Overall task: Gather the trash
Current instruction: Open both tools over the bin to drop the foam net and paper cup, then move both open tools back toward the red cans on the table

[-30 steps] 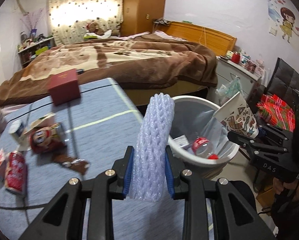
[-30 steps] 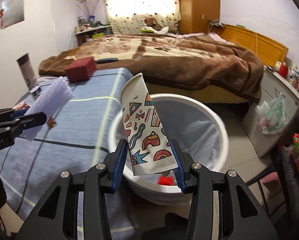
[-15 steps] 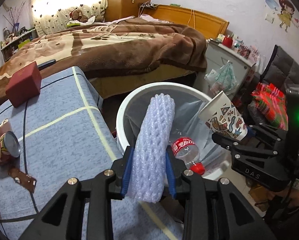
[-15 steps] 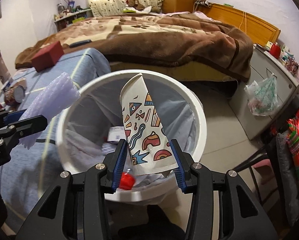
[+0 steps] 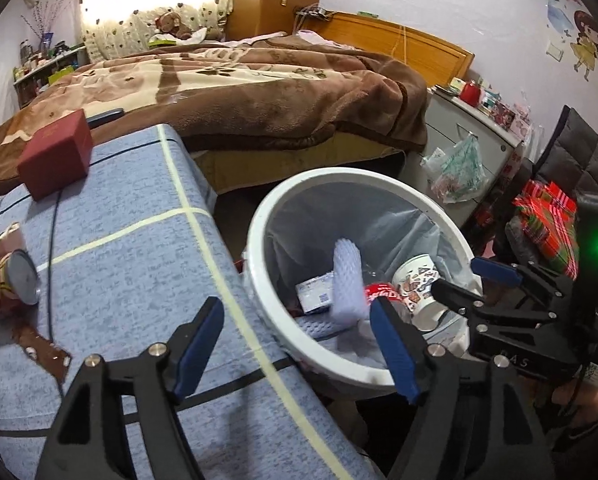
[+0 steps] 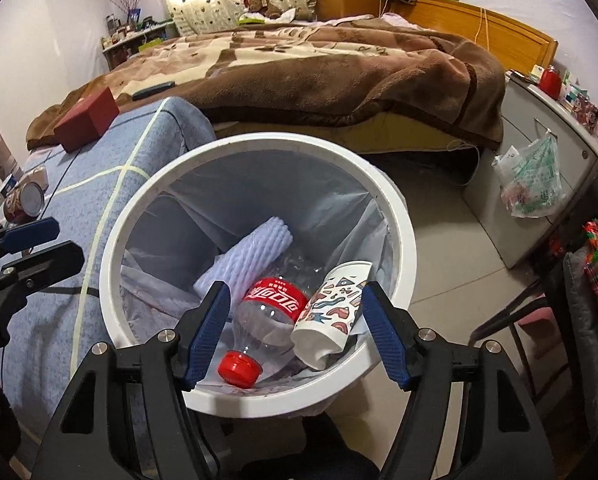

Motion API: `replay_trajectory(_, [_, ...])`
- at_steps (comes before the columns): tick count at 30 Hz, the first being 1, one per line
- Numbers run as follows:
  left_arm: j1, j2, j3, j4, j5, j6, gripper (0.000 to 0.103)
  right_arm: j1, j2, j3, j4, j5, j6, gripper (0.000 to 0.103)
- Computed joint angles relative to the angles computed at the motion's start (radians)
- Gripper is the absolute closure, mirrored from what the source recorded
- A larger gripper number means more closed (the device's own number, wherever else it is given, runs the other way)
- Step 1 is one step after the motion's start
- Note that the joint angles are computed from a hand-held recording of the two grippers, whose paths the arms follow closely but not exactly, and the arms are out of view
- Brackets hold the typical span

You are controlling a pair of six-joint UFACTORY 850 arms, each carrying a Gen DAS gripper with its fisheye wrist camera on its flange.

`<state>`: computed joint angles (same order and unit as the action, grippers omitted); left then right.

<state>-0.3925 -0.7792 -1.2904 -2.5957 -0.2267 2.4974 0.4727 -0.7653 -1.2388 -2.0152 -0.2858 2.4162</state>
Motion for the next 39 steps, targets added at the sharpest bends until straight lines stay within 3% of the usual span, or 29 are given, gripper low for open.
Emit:
replay_trajectory(5, [0.021,0.041,0.057,-0.054,-0.042,0.043,0.023,0.009,0.014,0.013,-0.068,-0.028,0.096,0.033])
replay_trajectory(9, [0.034,0.079,0.111,-0.204,-0.069,0.183,0.02,0.026,0.018,0.014,-0.074,-0.049,0.112,0.033])
replay_trajectory(17, [0.08,0.161,0.232,-0.351,-0.139,0.321,0.016,0.072,0.025,0.009,-0.163,-0.085,0.209,0.033])
replay_trajectory(27, [0.194,0.258,0.399,-0.459,-0.263,0.394,0.008,0.137,-0.008,-0.059,-0.295,-0.086,0.292,0.033])
replay_trajectory(32, [0.264,0.282,0.453,-0.504,-0.29,0.432,0.007,0.165,-0.048,-0.125,-0.303,-0.053,0.263,0.033])
replay_trajectory(39, [0.361,0.293,0.5,-0.496,-0.32,0.425,0.007,0.202,-0.11,-0.233,-0.204,0.006,0.074,0.033])
